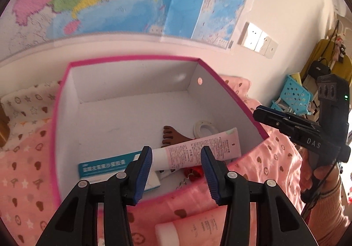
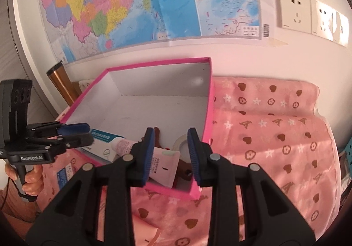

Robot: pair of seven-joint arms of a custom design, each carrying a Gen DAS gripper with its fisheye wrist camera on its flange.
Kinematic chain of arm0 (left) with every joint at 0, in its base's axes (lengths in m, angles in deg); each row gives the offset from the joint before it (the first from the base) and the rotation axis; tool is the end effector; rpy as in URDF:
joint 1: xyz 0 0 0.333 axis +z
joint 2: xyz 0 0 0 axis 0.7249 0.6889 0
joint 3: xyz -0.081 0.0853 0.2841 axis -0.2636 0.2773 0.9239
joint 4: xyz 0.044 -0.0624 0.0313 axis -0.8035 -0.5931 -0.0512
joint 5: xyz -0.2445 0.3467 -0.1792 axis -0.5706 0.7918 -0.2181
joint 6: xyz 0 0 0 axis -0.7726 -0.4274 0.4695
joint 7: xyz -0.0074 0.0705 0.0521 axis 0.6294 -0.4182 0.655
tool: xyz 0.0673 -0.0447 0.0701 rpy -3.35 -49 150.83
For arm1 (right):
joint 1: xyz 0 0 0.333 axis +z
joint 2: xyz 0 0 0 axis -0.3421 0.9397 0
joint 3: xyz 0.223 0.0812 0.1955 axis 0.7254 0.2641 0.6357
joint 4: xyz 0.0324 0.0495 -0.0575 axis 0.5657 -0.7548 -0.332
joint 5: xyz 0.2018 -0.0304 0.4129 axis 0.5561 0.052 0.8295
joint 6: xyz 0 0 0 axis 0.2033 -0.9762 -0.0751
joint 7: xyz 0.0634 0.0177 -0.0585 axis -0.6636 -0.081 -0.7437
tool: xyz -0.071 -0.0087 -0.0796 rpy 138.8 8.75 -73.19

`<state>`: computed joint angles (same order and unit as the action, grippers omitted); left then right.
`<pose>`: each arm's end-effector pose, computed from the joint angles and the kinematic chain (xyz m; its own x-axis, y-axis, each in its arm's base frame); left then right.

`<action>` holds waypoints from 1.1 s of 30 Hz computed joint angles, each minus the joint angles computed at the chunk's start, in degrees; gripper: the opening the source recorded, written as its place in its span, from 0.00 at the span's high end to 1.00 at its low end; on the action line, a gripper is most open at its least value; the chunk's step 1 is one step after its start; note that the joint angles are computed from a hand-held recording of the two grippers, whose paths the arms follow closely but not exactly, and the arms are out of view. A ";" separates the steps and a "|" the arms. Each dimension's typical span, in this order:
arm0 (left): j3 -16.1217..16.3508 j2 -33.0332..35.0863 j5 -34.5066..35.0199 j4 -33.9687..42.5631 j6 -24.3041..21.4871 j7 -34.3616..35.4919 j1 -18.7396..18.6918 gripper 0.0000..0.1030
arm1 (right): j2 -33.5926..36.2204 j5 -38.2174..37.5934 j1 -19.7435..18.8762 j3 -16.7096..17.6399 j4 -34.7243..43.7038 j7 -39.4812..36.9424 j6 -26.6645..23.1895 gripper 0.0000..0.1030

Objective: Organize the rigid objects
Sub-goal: 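Move the right gripper to the blue-and-white medicine box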

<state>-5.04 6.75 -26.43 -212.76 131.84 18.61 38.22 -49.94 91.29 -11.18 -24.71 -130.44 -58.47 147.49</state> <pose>0.5350 -0.2174 0.5123 -0.0465 -0.9681 0.2461 -0.6900 -0.1470 -0.7088 0.6554 0.1130 0.4950 0.6543 -0.7061 -0.2707 -0.5768 -0.2345 -0.7825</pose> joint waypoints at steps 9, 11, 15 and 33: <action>-2.43 -11.81 2.71 -10.82 2.50 -3.96 2.69 0.49 | -7.50 7.69 -0.29 -2.96 -7.92 -6.75 -8.12 0.65; -3.65 -14.15 3.63 -12.77 1.04 -5.56 3.94 0.49 | -9.34 8.24 -0.02 -3.79 -10.16 -7.96 -11.55 0.61; -4.25 -16.75 4.37 -15.64 -2.51 -7.65 4.36 0.49 | -11.59 7.38 0.82 -4.65 -13.77 -9.12 -17.05 0.60; 3.03 -19.80 -4.85 -23.23 -5.73 -2.39 -3.38 0.49 | -8.61 0.99 4.90 -1.46 -16.51 -2.92 -26.00 0.60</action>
